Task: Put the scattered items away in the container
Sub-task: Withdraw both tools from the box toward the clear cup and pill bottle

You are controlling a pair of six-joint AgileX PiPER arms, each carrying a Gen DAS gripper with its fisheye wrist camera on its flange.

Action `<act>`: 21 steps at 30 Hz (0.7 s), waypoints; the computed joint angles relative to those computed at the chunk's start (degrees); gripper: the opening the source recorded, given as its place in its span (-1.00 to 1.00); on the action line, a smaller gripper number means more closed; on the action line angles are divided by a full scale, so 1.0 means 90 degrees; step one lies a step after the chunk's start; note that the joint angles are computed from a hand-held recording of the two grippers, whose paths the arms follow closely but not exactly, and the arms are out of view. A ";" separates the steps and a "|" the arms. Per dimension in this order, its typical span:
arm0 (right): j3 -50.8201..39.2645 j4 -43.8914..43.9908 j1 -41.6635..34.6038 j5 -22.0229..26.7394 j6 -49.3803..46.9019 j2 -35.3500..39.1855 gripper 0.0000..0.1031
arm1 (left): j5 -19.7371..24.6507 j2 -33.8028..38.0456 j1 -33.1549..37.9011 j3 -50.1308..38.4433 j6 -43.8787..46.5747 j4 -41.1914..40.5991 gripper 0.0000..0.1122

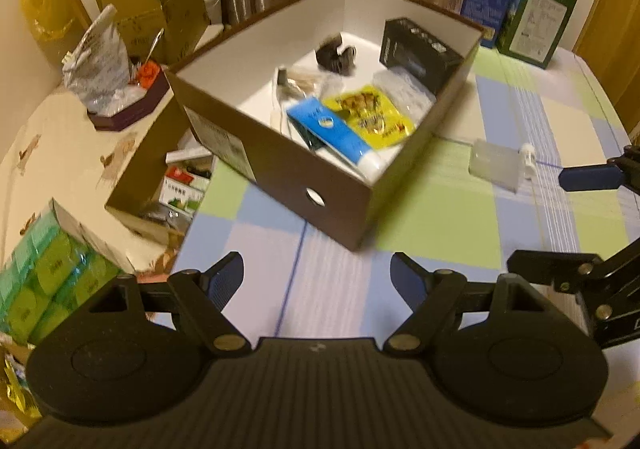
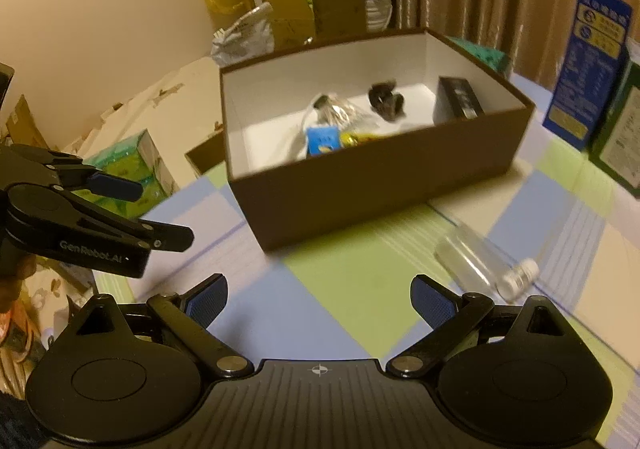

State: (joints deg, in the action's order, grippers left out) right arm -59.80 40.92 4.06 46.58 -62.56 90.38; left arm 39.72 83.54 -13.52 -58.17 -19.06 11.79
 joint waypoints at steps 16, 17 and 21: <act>0.0176 -0.0221 -0.1309 -0.0118 -0.0305 0.0164 0.85 | 0.0201 0.0572 -0.1297 -0.0224 -0.1536 0.0695 0.38; 0.0196 -0.0142 -0.1402 -0.0205 -0.0337 0.0187 0.85 | 0.0195 0.0646 -0.1356 -0.0281 -0.1556 0.0692 0.38; 0.0198 0.0295 -0.1740 -0.0645 -0.0596 0.0364 0.84 | 0.0081 0.1041 -0.1649 -0.0574 -0.1716 0.0696 0.38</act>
State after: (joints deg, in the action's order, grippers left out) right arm -58.02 43.57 -11.60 40.78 -67.92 93.66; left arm 40.44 92.91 -28.36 -63.34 -34.50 18.05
